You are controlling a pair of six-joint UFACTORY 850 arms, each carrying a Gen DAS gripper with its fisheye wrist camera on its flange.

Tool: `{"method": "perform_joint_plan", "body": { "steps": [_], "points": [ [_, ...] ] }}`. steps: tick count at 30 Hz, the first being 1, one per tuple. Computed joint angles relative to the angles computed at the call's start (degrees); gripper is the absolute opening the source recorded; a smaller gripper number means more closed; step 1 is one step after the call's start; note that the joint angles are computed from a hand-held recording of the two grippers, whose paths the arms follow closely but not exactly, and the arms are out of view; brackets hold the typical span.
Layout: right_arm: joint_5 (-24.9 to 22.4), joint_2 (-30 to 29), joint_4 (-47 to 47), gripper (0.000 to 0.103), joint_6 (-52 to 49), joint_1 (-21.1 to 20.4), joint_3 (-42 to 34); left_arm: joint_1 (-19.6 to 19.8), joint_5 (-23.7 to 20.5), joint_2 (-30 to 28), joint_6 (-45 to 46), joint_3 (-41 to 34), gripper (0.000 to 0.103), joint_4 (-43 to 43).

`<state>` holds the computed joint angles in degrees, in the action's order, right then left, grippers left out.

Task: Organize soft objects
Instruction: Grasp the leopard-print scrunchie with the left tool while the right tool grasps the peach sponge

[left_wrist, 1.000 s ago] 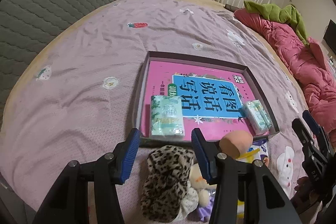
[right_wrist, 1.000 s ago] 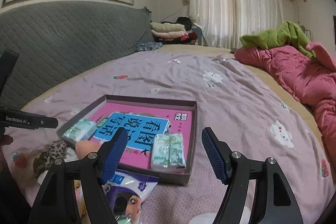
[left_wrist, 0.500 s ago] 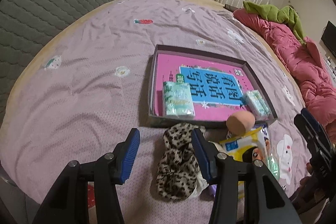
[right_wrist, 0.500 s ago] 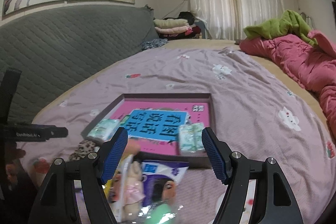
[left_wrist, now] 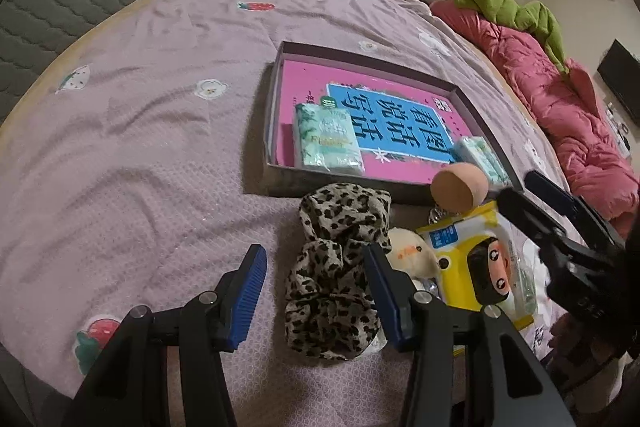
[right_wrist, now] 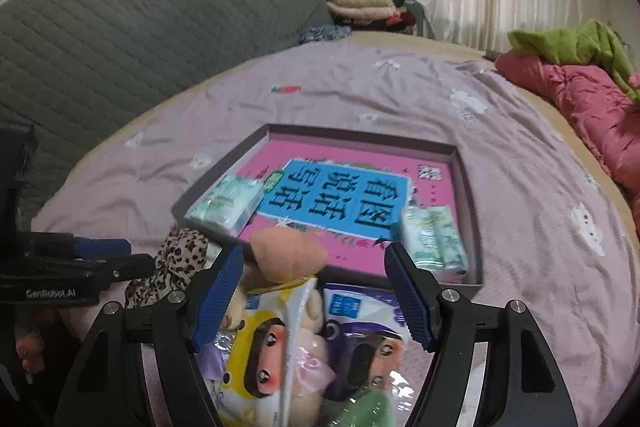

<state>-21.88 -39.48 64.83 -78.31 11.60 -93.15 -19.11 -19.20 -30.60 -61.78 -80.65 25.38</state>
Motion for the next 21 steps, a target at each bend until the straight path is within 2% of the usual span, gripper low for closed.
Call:
{"method": "perform_joint_plan", "body": {
  "steps": [9,18,21],
  "points": [
    [-0.97,-4.07,-10.84,0.074,7.81,1.74,-4.89,1.19,3.93,-0.74,10.61,0.4,0.051,-10.74],
    [-1.38,-7.58,-21.16,0.074,17.43,2.25,-9.5,2.49,5.48,-2.39,21.22,-0.37,0.051,-22.17],
    [-3.07,-8.59,-22.09,0.074,18.76,2.08,-11.15,3.1,6.19,-2.81,27.41,-0.35,0.051,-28.84]
  ]
}}
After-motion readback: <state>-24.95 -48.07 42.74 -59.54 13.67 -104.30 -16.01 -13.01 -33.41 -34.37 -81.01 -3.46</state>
